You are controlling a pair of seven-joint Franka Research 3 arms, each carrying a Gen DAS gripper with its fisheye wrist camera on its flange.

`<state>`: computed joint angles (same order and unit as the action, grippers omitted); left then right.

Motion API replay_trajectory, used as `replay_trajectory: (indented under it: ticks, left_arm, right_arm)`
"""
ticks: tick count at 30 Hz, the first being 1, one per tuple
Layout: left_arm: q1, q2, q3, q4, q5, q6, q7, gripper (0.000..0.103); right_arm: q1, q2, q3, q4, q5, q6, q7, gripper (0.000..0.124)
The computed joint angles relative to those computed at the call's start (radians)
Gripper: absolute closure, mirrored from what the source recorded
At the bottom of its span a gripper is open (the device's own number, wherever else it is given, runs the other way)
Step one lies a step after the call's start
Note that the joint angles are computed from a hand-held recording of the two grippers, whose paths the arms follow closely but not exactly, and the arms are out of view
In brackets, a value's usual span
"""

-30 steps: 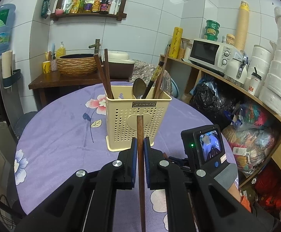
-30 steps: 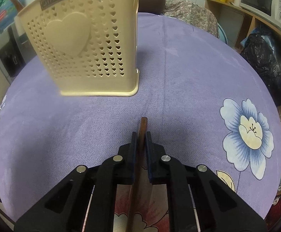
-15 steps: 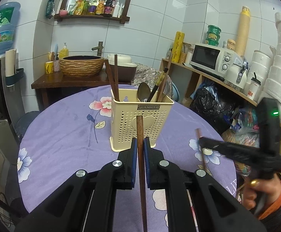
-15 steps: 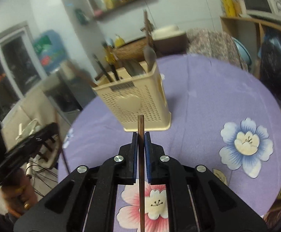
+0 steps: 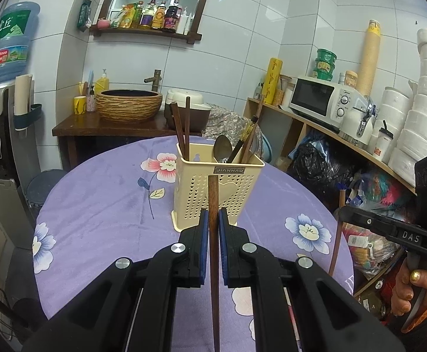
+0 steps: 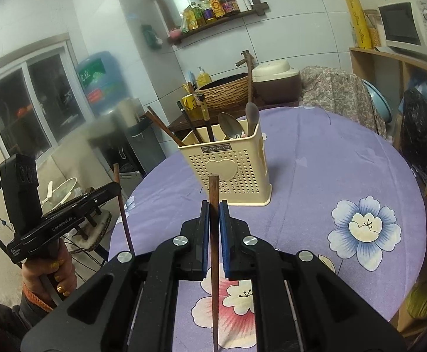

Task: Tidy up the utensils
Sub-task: 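Lift both brown chopsticks and carry them over the basket with both tools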

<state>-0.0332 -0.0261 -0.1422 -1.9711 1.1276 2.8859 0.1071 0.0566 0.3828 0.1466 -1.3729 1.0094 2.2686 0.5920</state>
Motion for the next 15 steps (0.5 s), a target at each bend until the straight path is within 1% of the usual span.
replay_trajectory:
  ticks: [6, 15]
  left_arm:
    - [0.003, -0.008, -0.001, 0.004, 0.027, 0.004, -0.017, 0.095]
    - [0.009, 0.007, 0.006, 0.038, 0.004, 0.027, 0.031, 0.095]
  right_arm:
    - [0.006, 0.005, 0.003, 0.012, -0.002, 0.006, -0.002, 0.116]
    - [0.015, 0.033, 0.013, 0.075, -0.02, 0.02, 0.0, 0.116]
